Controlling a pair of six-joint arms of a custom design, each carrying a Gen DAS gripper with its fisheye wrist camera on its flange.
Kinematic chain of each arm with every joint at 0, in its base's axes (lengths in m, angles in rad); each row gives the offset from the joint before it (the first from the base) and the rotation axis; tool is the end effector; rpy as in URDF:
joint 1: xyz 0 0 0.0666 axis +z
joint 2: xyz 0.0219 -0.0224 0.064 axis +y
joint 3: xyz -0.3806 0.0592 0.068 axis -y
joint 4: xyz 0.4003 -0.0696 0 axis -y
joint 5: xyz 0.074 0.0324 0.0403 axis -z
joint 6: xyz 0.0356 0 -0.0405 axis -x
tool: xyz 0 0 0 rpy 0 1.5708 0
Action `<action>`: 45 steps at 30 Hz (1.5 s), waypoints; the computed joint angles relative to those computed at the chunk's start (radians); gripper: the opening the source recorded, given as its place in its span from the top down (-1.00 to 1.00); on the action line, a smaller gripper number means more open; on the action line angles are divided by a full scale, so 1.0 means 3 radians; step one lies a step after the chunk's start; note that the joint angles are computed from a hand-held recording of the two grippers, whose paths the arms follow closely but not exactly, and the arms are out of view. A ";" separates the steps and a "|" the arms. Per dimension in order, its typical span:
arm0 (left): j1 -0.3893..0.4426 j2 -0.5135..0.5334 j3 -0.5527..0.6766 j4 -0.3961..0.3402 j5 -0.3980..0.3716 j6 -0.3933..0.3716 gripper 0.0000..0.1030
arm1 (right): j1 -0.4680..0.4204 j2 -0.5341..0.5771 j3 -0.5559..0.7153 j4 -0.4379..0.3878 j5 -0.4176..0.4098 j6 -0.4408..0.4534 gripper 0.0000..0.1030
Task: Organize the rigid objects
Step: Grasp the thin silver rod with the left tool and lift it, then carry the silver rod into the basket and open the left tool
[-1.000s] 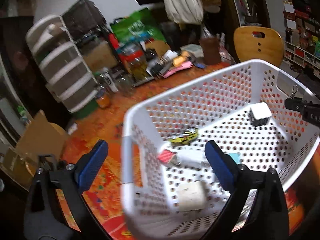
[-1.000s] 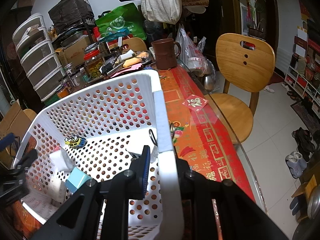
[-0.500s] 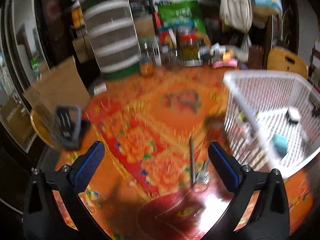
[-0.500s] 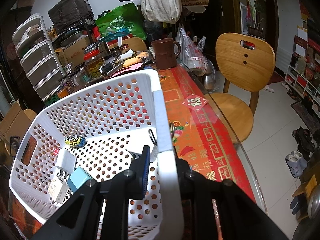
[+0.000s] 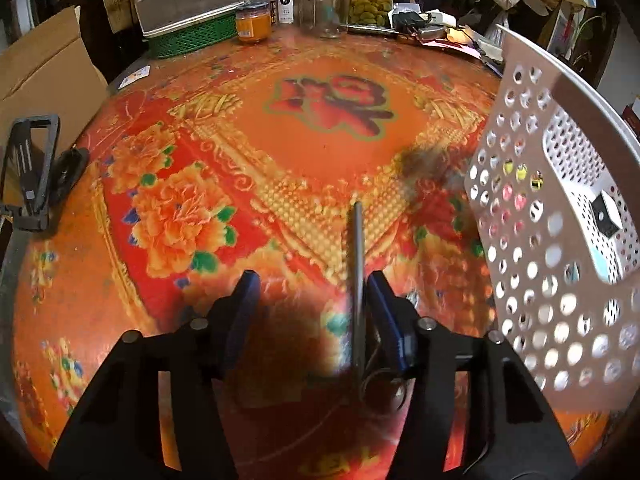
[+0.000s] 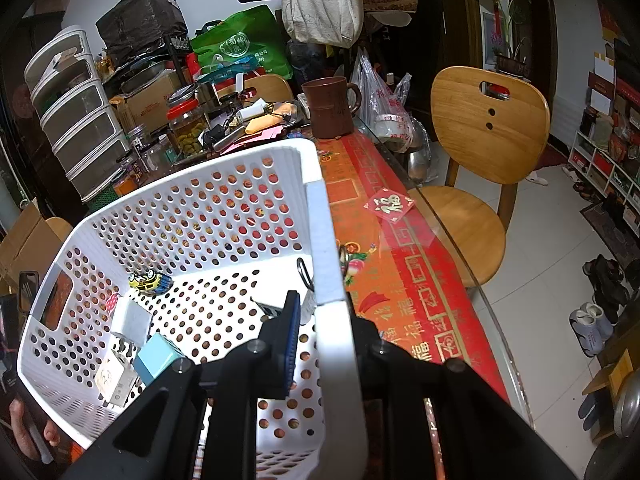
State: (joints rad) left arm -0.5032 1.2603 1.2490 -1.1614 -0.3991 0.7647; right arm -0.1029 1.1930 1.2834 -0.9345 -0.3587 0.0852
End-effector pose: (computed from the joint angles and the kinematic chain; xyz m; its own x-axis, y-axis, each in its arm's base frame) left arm 0.3673 -0.1868 0.4107 -0.7990 -0.2884 -0.5277 -0.3337 0.9426 -0.0099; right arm 0.4136 -0.0305 0.4652 -0.7292 -0.0048 -0.6843 -0.1986 0.9584 0.2049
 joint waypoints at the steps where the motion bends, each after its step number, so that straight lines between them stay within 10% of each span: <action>1: 0.0011 0.0047 0.0052 -0.0014 0.0018 -0.0011 0.24 | 0.0000 0.0000 0.0000 0.0000 0.0000 0.0000 0.68; 6: -0.0009 0.0145 0.0168 -0.0040 0.0032 -0.0130 0.89 | -0.0001 0.0000 0.0000 0.0001 -0.0004 0.0000 0.68; 27: -0.0367 -0.0061 0.0595 -0.0925 -0.1212 0.0115 0.90 | 0.0018 -0.0007 -0.0017 0.0044 0.0031 -0.0045 0.68; 45: -0.0870 0.0671 0.1910 -0.1673 -0.1814 0.0125 0.90 | 0.0023 -0.0018 -0.0037 0.0038 0.0035 -0.0026 0.68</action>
State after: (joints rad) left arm -0.7641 1.4617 1.8218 -1.6632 -0.9433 0.8022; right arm -0.0960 1.1877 1.2724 -0.9232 -0.3483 0.0776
